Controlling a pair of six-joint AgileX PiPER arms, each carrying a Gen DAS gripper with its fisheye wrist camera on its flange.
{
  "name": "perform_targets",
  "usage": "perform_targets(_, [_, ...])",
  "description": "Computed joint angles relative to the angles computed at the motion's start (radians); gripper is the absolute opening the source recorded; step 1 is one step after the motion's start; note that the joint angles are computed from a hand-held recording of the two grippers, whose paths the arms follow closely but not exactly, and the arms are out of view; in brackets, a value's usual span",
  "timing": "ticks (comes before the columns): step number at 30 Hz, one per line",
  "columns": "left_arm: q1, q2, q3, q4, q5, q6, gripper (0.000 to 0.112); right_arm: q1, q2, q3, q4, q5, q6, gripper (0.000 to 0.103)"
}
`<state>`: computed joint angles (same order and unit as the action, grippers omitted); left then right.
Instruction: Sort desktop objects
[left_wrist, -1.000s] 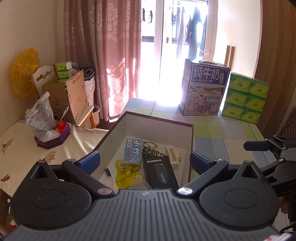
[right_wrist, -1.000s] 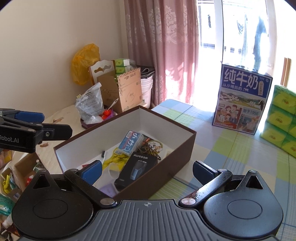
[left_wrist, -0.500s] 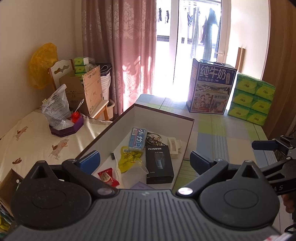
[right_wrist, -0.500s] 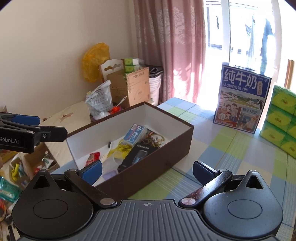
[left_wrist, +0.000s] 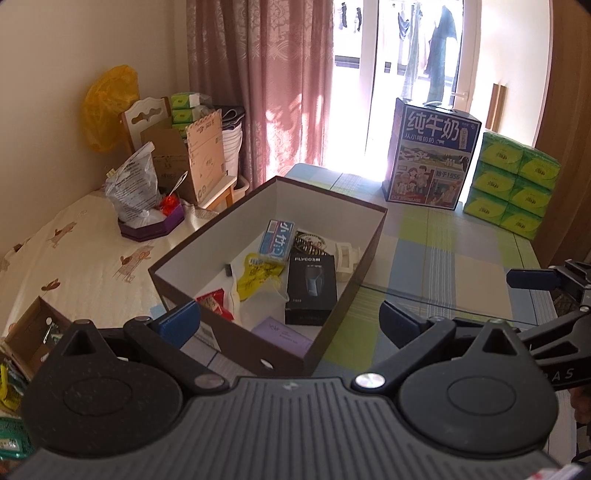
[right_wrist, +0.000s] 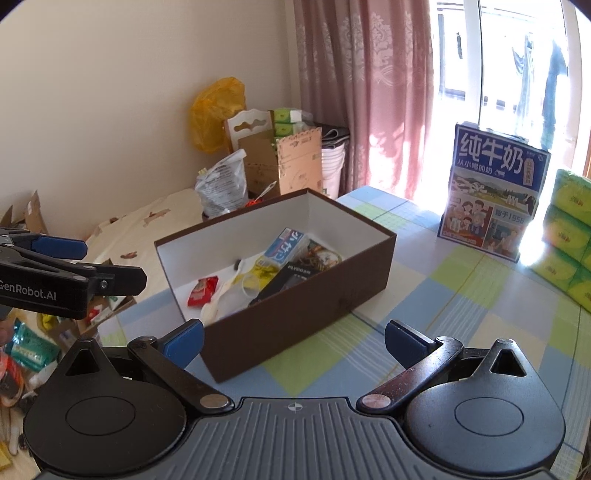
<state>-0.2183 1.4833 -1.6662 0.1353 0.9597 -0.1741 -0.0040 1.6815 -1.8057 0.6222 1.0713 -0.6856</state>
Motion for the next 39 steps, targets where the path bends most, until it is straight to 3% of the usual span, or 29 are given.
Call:
perform_targets(22, [-0.278, -0.114, 0.191, 0.299, 0.115, -0.410, 0.102, -0.165, -0.132, 0.207, 0.098, 0.074, -0.207, 0.101])
perform_targets(39, [-0.354, -0.144, 0.266, 0.354, 0.174, -0.524, 0.102, -0.198, -0.192, 0.321, 0.073, 0.082, -0.273, 0.101])
